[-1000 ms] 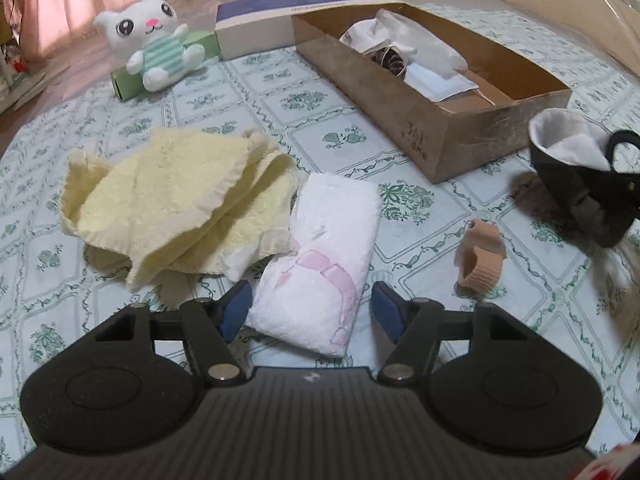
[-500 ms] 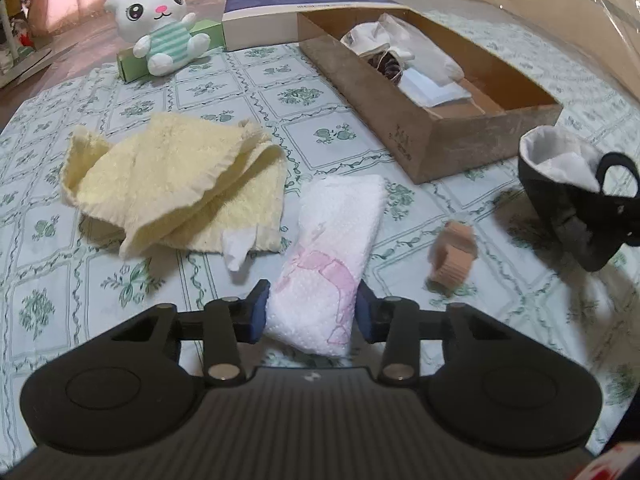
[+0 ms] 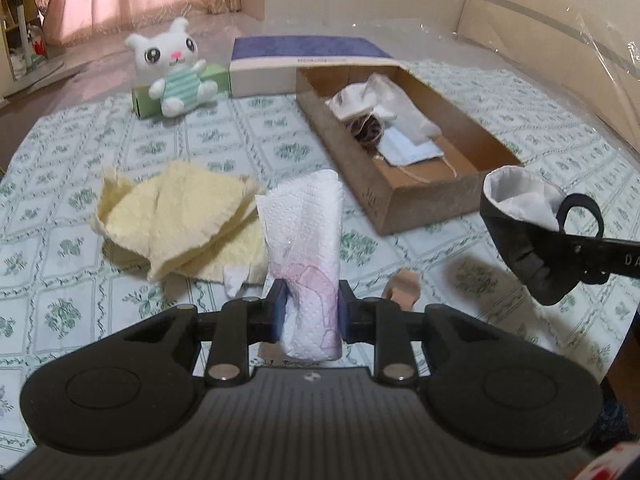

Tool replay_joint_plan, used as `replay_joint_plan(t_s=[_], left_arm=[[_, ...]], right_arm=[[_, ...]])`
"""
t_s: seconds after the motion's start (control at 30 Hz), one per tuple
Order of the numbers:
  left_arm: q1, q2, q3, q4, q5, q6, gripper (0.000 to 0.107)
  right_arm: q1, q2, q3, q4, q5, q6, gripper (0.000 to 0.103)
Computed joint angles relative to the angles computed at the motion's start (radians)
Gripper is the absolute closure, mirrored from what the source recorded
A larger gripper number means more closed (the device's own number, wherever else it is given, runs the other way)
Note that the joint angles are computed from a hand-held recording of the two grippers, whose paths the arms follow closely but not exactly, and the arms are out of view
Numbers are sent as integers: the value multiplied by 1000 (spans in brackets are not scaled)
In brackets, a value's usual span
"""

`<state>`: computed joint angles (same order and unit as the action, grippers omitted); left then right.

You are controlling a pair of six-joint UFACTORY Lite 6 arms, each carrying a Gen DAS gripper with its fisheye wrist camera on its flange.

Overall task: Organize soft objects
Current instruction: 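Carry the grey mask and white pink-printed cloth over the cardboard box with both tools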

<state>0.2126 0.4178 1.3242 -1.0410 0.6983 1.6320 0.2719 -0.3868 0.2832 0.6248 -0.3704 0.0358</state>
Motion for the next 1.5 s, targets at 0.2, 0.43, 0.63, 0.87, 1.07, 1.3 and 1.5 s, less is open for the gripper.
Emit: replay_joint_plan(t_s=[0.2,0.43,0.63,0.87,1.07,1.3,1.5], left_arm=[[-3,-62,-20,-4,26,-20,83],[-34,-107,-20,-19,41,-44,83],[-104,-107,15,-31,34,-84,83],[-210,-55,112,-24,2,-166,83],[-299,64,277,33,-27,-297,83],[-393,275,557,187,-48,-511,83],[-448,509,882,347,2,-719,83]], right_arm=[[14,-66,-13,92,12,-93,87],[-22,-130,-5,123,44,-155,87],[-113,-128,37,-32,68,-61,87],[-266,-37,115,-456,58,292,87],[-359,124,236,-668,-2,436,87],[-410,401,430,-657,-78,335,87],[-452,625,595,-677,-87,284,87]])
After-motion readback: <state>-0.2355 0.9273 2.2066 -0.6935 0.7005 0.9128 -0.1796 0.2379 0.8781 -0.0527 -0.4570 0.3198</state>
